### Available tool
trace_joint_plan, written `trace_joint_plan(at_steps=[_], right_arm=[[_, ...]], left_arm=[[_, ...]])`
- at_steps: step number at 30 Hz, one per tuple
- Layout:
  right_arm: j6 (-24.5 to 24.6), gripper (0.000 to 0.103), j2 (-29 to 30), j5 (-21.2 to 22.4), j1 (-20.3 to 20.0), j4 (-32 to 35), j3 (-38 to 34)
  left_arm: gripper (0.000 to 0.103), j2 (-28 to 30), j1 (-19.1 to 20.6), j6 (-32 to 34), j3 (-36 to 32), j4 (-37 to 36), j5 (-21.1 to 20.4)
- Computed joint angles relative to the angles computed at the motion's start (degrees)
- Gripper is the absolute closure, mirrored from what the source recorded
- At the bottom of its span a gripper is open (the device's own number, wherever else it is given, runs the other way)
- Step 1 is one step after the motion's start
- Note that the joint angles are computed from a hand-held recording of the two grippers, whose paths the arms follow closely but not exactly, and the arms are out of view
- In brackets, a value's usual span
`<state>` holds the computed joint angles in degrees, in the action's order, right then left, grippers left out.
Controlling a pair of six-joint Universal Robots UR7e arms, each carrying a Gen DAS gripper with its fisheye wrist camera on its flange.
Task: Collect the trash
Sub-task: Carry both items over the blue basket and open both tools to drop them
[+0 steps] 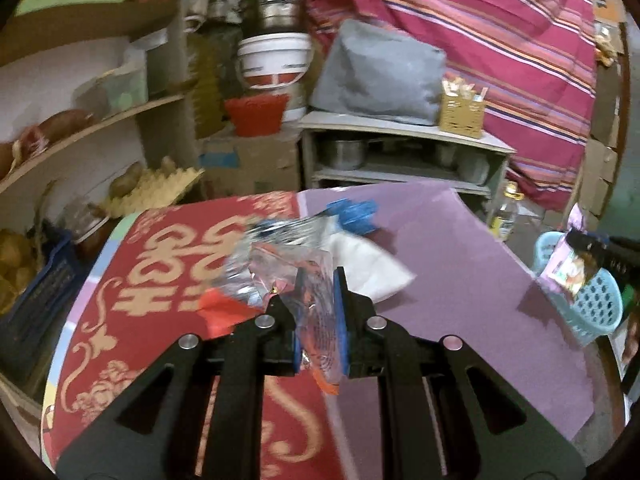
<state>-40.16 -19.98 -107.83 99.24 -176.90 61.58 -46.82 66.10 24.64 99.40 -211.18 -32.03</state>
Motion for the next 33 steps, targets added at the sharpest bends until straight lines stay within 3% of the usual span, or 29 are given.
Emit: trace_joint_plan(at_steps=[7, 17, 28, 30, 33], right_arm=[[1.82, 0.086, -5.21, 1.12, -4.06, -2.22, 1.21], [5.07, 0.086, -4.99, -0.16, -8.10, -0.36, -4.12], [5.12, 0.086, -4.34, -2.31, -9.29, -0.97, -6.34], [5.07, 0.086, -4.22, -2.69, -9.33, -1.22, -6.46], [5.01, 0.086, -3.58, -3.30, -9.64, -0.16, -7.74]], left_arm=[[0.092, 7.05, -1.60, -2.35, -9.93, 8.64, -4.12], [0.091, 19.29, -4.43, -2.62, -25.87, 18.01, -10.37], [0.091, 31.42, -5.47, -5.63, -43.06, 30.67, -16.28], [0.089, 32.65, -5.41, -5.89, -45.14, 32.33, -16.50], [0.076, 33.91, -5.21, -6.47, -47.33, 34.07, -16.73]])
